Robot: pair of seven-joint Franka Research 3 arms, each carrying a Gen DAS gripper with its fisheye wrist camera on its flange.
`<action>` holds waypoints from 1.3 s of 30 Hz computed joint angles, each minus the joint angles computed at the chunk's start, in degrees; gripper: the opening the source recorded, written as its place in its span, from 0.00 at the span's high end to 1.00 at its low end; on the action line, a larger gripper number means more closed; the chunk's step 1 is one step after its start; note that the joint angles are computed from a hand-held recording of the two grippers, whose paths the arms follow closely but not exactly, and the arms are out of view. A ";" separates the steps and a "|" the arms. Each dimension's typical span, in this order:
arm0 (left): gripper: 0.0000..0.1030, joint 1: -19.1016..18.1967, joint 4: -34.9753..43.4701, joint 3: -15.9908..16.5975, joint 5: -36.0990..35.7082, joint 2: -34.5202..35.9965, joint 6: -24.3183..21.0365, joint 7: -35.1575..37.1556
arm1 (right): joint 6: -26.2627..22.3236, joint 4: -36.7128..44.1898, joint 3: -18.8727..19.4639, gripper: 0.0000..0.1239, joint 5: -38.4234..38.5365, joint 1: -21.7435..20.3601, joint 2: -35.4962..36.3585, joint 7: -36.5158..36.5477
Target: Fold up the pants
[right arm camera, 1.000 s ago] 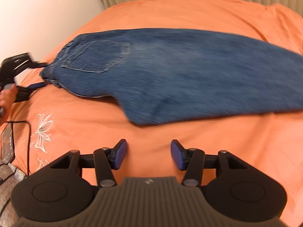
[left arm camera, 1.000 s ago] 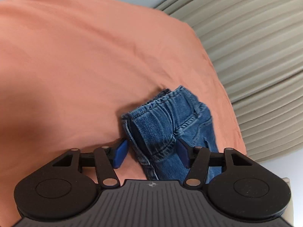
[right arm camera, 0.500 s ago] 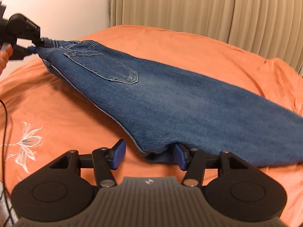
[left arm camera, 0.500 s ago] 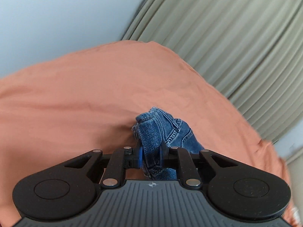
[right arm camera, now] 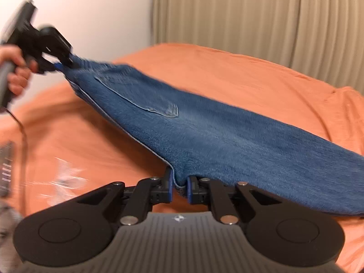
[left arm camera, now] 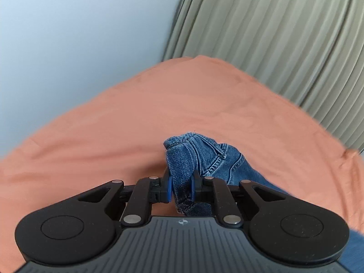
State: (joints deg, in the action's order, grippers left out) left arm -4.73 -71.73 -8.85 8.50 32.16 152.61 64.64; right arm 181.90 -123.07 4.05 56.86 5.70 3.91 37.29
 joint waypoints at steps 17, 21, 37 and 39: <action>0.54 -3.26 5.48 3.62 8.99 3.57 -14.95 1.81 | -16.50 -5.69 -6.11 0.78 -0.88 -2.75 -5.77 13.59; 0.47 -5.44 -2.36 5.02 14.96 -2.49 -9.46 -0.15 | -17.72 -8.25 -9.96 0.78 -3.99 -5.63 -9.88 17.43; 0.47 -13.41 8.32 -4.44 5.50 1.84 -11.68 14.32 | -32.00 5.39 -24.44 0.55 1.24 -28.72 -2.55 28.76; 0.47 -15.73 13.38 -4.32 5.12 5.53 -13.73 15.34 | -33.65 8.60 -24.32 0.55 4.71 -31.68 0.95 27.82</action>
State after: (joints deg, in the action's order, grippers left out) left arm -20.46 -58.35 -13.18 13.62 37.69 138.88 79.98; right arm 148.25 -114.48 -20.26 61.57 -25.99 4.86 65.11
